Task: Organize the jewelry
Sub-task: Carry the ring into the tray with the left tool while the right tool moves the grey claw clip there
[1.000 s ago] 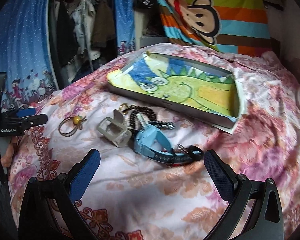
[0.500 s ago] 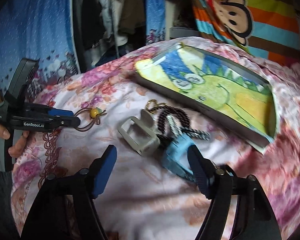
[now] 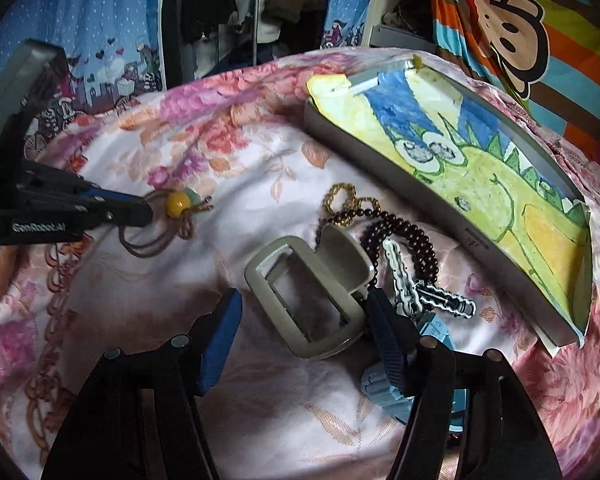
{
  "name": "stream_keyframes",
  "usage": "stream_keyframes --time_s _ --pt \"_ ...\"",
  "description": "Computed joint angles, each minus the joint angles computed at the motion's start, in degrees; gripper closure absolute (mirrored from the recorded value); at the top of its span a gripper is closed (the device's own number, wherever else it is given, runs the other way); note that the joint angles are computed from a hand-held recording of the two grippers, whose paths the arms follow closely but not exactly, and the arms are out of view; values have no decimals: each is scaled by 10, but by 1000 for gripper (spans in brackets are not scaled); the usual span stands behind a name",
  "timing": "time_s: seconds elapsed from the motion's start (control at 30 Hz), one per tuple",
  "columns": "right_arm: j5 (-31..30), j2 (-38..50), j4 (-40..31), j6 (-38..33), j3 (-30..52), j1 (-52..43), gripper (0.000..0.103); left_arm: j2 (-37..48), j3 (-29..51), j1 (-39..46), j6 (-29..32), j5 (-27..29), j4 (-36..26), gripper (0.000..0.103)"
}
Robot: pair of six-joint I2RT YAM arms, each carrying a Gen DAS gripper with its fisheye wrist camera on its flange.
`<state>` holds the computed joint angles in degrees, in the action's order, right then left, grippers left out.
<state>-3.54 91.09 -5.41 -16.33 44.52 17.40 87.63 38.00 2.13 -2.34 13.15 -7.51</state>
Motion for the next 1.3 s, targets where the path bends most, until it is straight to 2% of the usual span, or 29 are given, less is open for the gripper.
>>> stream_keyframes --time_s 0.03,0.07,0.23,0.57,0.83,1.07,1.3 --pt "8 1 9 4 -4 2 56 1 1 -1 1 0 0 96" --pt "10 1 16 9 -8 3 57 1 0 -2 1 -1 1 97" --pt "-13 -22 59 32 -48 -3 58 -12 -12 -13 0 -12 16 100" --pt "-33 -87 182 71 -136 -36 63 -98 -72 -49 4 -63 89 100" --pt "-56 -89 189 73 -139 -53 63 -152 -109 -66 -5 -76 157 100" --pt "-62 -95 213 85 -151 -58 63 -159 -115 -57 -23 -58 179 100" --pt "-84 -117 246 113 -162 -81 63 -144 -66 -80 -40 -31 195 100"
